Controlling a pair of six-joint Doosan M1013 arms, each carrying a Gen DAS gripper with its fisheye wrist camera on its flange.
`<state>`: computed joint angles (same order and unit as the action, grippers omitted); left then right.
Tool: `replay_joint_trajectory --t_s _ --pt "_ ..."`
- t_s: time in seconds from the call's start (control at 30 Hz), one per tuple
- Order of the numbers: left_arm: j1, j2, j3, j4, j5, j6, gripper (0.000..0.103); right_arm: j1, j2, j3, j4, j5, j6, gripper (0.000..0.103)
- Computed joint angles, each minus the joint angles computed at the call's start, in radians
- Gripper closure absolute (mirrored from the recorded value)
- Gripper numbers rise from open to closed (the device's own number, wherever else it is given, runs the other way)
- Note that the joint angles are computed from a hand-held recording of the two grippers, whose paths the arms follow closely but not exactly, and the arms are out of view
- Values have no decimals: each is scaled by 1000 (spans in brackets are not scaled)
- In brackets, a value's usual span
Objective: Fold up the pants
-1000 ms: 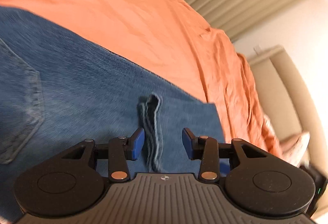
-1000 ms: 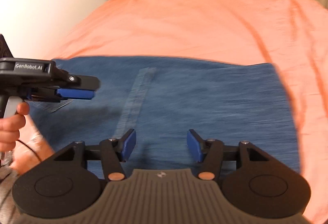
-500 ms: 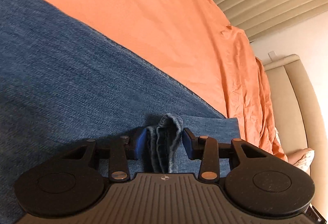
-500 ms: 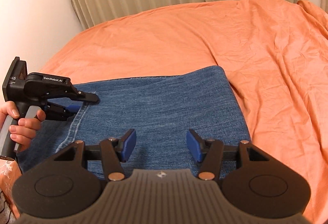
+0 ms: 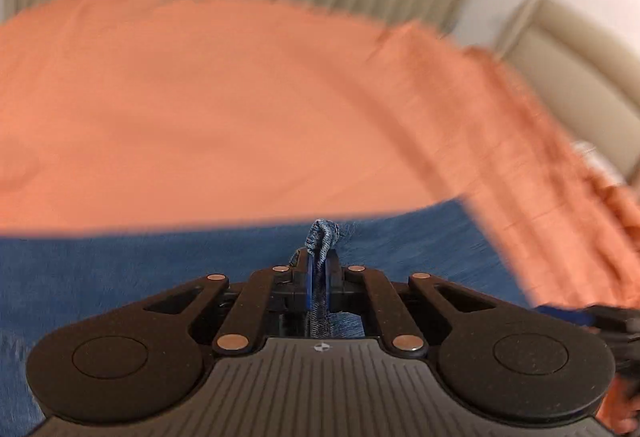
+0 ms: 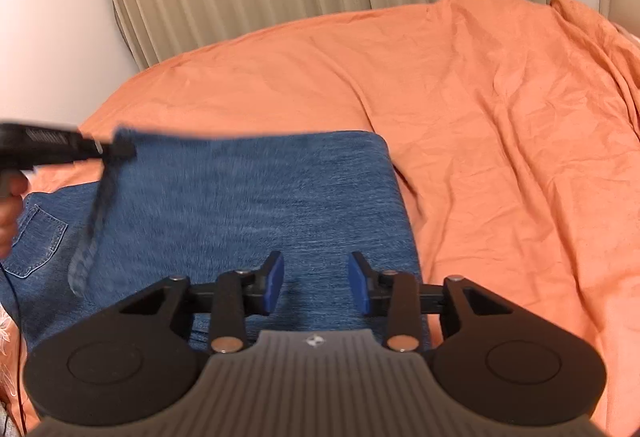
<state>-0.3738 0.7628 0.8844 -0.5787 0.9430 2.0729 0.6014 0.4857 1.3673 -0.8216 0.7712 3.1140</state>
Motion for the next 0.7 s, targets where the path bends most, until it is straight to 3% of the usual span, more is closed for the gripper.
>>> replay_joint_trajectory --t_s 0.1,0.3,0.47,0.57,0.7 --pt "4 22 -6 19 16 -61 97 -15 5 -10 40 5 -47 89" --pt "1 28 -1 29 12 -79 96 -73 34 -75 71 11 -120 100" --pt "2 49 -29 3 35 -81 95 -134 102 -177 141 13 -214 101" --pt "9 54 -30 -11 43 -61 95 -154 147 -233 191 67 -261 102" --pt "11 74 -53 -21 68 -65 93 -170 176 -244 280 91 -316 103"
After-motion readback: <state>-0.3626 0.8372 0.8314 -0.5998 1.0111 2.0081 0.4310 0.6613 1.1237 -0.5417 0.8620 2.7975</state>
